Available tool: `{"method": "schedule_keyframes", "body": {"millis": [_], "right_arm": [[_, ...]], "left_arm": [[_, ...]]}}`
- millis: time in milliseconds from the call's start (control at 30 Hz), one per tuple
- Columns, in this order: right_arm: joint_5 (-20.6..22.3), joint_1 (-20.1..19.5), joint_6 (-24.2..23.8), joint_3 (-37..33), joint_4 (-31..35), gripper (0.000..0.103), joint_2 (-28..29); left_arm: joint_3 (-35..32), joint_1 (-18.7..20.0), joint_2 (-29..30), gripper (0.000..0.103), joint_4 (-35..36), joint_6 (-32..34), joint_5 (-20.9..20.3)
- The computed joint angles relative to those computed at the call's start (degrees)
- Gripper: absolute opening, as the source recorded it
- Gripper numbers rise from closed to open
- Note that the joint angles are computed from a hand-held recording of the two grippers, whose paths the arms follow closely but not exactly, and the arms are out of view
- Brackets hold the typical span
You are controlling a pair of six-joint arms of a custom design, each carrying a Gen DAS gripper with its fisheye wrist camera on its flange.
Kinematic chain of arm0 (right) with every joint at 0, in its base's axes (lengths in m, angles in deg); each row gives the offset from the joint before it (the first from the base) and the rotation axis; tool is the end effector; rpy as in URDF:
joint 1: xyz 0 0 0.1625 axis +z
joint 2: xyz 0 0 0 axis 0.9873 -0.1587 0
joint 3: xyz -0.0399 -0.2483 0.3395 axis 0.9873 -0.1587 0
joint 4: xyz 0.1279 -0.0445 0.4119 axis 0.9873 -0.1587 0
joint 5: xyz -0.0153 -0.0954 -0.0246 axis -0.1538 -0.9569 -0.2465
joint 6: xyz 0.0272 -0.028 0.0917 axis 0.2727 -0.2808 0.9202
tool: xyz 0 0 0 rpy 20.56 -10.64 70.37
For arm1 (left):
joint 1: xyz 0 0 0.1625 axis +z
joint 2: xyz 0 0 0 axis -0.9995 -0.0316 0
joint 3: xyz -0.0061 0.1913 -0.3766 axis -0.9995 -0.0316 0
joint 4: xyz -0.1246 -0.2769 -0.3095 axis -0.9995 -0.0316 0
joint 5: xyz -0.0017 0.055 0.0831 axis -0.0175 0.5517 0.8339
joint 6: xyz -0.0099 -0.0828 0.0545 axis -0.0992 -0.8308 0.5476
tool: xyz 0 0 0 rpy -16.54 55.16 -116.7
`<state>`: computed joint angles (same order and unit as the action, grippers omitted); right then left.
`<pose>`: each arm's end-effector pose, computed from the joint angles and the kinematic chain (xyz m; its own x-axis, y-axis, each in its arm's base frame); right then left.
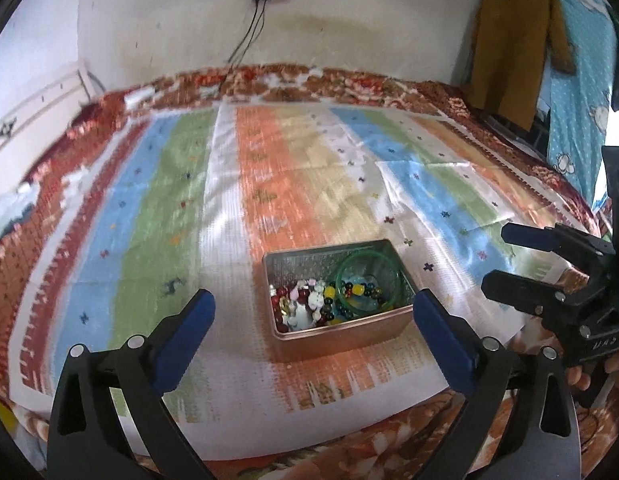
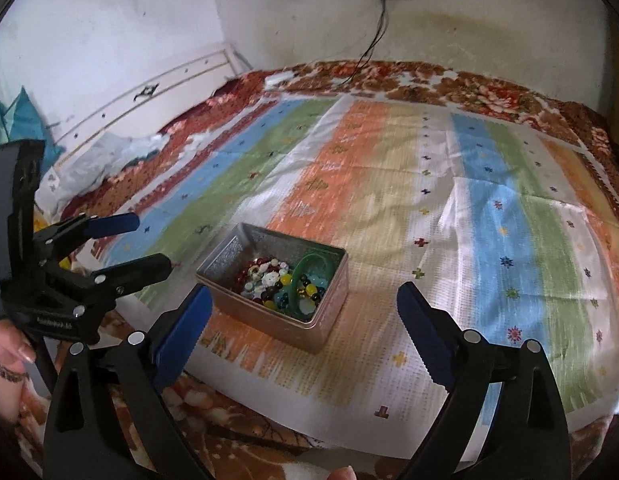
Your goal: Organize jewelry
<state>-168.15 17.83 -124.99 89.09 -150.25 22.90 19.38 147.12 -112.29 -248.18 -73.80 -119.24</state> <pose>0.2521 -0.8398 0.1513 -0.5897 -0.7214 0.3631 -0.8061 0.5534 -0.2095 -0.1856 -0.7216 0.2395 -0.7603 -0.1109 -0.6400 0.4121 0.6792 -0.6073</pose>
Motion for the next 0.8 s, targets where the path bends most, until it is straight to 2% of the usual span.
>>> {"method": "schedule_keyframes", "body": {"millis": [267,400,600,800], "right_arm": [[2.23,-0.88,-0.62,5.33,-3.87,0.094,-3.13],[3.24,-1.22,-1.1,6.43,-4.62,0.094,-3.78],[2.71,-1.5,-1.46,7.17,-4.93,0.094,-4.21],[2.32,-1.64,-1.3,7.24,-5.06,0.094,-4.25]], "left_arm": [[2.75,-1.47,0.53,0.097,-8.17,4.23,1.76],[3.47,-2.26,1.71,0.097,-14.61,9.86,2.67],[3.77,-2.44,1.96,0.097,-13.93,7.66,3.76],[3.94,-2.53,2.25,0.097,-16.18,9.34,3.9]]}}
